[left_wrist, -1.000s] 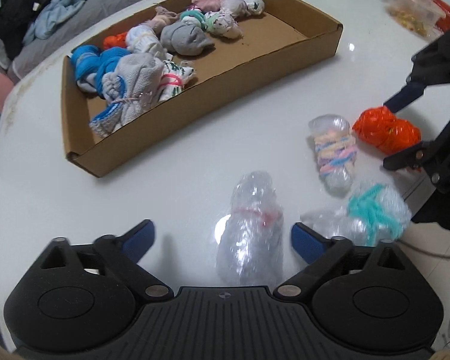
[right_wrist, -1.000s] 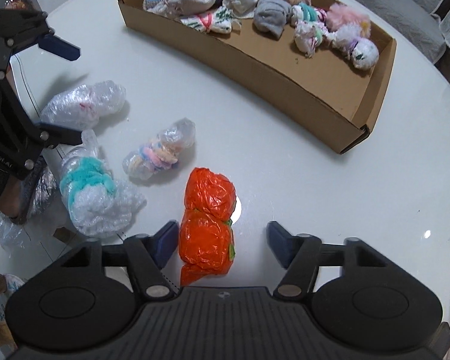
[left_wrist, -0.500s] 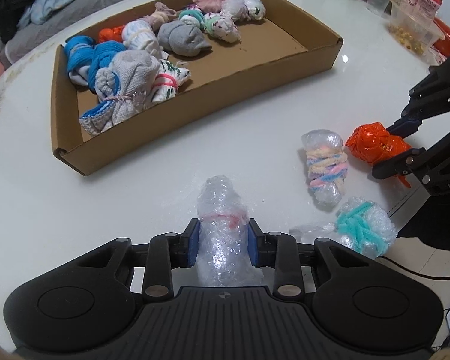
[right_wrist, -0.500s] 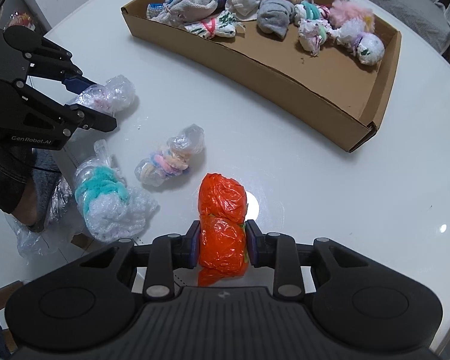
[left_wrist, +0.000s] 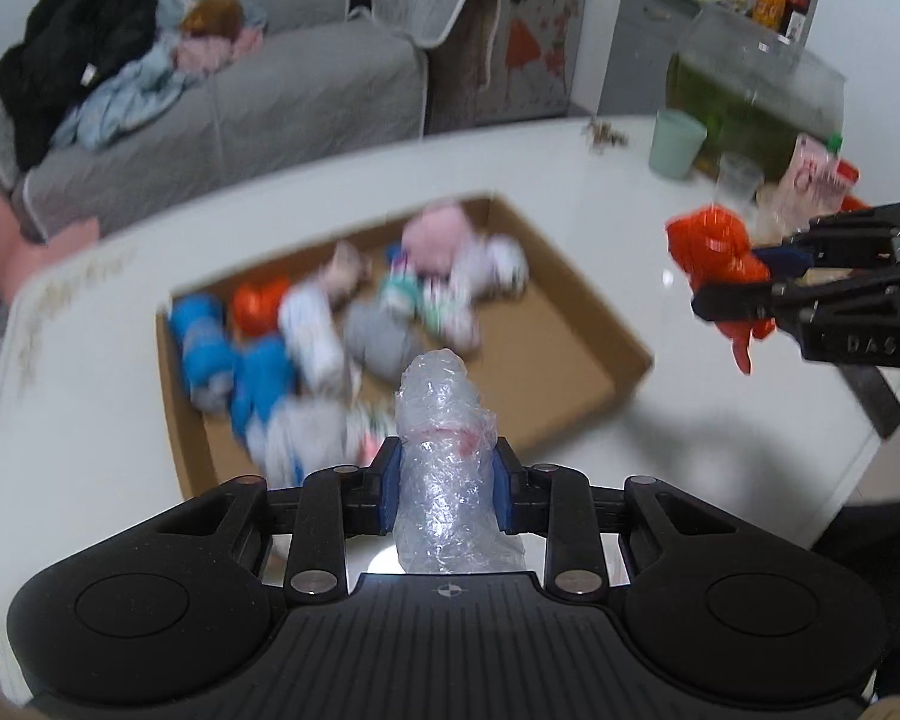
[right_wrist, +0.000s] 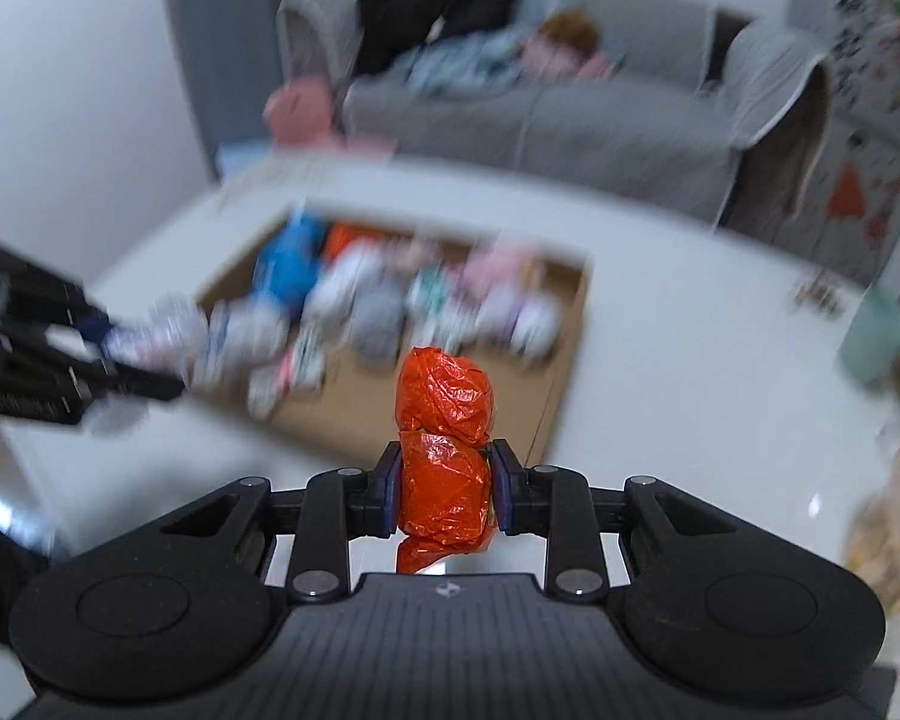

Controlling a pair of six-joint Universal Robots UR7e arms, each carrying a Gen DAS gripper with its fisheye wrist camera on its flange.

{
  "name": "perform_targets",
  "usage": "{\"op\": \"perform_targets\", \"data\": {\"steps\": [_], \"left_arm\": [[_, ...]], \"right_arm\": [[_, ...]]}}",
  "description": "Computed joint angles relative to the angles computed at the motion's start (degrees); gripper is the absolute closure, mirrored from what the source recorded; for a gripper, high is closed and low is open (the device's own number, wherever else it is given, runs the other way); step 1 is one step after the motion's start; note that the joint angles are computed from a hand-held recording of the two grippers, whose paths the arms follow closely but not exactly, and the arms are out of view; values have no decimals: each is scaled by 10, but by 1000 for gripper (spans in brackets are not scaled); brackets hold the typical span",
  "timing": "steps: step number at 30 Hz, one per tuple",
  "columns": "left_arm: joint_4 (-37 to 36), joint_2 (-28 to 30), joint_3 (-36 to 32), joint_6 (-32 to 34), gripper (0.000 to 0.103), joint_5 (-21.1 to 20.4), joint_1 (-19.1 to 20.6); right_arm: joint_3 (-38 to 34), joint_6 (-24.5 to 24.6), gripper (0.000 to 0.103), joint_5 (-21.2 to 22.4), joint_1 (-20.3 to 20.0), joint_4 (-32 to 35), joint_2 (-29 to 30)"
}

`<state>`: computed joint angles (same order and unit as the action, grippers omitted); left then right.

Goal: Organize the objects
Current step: 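Lower the bubble-wrapped bundle and orange bundle into the tray, opening both tools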

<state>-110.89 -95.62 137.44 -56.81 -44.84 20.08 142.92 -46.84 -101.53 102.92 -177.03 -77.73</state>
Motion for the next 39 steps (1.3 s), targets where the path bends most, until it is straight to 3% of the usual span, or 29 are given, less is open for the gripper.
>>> {"op": "perform_targets", "data": {"steps": [4, 10, 14, 23, 39], "left_arm": [[-91, 35, -21, 74, 69, 4, 56], [-176, 91, -28, 179, 70, 8, 122], [-235, 128, -14, 202, 70, -12, 157], [-251, 168, -3, 215, 70, -9, 172], [-261, 184, -2, 224, 70, 0, 190]], "right_arm": [[-41, 12, 77, 13, 16, -45, 46], [-91, -14, 77, 13, -2, -3, 112], [-97, -26, 77, -17, -11, 27, 139], [-114, -26, 77, -49, 0, 58, 172], [-134, -23, 77, -82, 0, 86, 200]]}}
